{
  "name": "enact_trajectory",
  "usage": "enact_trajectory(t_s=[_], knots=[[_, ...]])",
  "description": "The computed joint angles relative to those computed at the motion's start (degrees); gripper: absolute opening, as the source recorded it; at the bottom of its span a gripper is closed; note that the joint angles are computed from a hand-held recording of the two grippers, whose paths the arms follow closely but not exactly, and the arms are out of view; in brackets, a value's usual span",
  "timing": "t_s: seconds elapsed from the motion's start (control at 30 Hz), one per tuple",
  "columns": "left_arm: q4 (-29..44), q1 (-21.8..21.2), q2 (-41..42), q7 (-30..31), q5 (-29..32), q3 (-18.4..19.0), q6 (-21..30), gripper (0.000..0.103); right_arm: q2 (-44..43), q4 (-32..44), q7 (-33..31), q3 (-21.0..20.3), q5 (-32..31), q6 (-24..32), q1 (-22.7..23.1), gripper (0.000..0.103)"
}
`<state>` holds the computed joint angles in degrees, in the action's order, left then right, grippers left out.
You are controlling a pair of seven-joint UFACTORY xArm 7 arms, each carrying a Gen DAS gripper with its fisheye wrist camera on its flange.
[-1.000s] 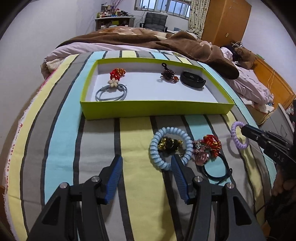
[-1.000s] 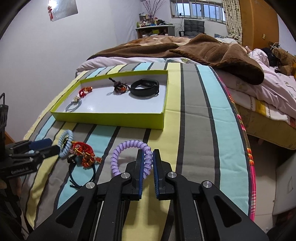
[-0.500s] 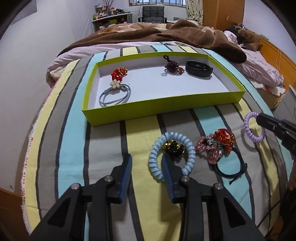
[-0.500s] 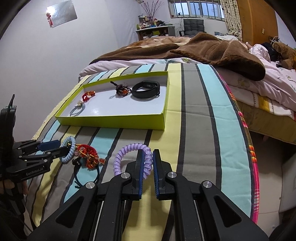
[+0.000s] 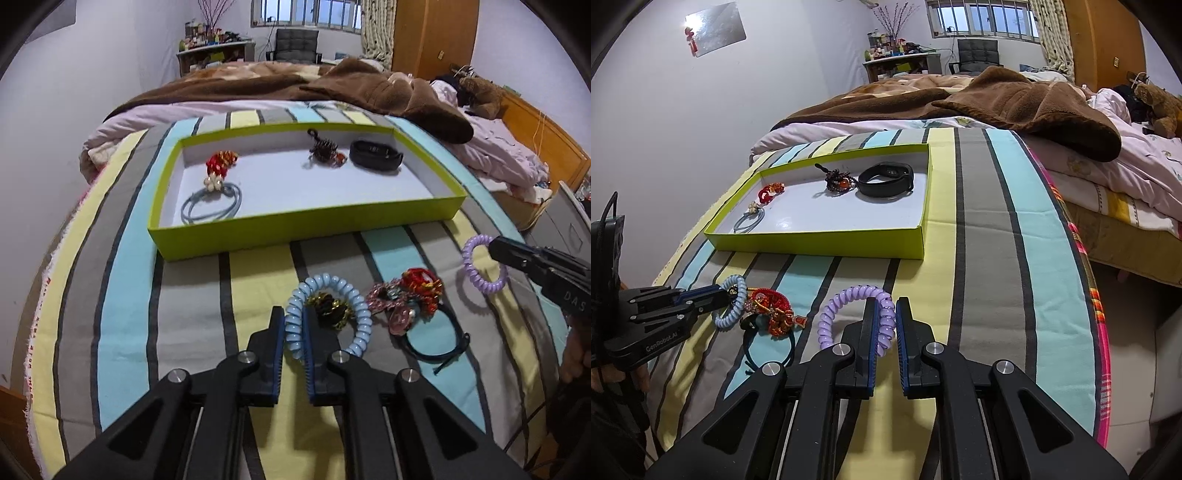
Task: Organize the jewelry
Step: 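Close the left gripper on the light blue coil hair tie, then carry the blue coil with the left gripper while the right carries the purple coil into the tray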
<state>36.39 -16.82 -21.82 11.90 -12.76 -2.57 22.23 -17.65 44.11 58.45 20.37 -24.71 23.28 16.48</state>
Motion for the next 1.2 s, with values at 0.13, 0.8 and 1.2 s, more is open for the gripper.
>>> enact_trajectory(t_s=[0.13,0.8,1.2], knots=[[-0.15,-0.13,-0.98,0.00,-0.37,0.37,-0.67,0.010,-0.57,-0.24,0.75,0.14,-0.04,-0.49,-0.15,0.009],[2.24,-2.20,-2.17,2.64,-4.75,3.49,-2.47,0.010,-0.95,3.36,2.97,1.81,-3.11,0.18,-1.94,0.009],[8.96,-2.08,4.34,6.03,-8.81,3.82,-3.10,0.010,4.51,9.26,2.53,-0.08,-6.28,1.60,-1.47,0.009]])
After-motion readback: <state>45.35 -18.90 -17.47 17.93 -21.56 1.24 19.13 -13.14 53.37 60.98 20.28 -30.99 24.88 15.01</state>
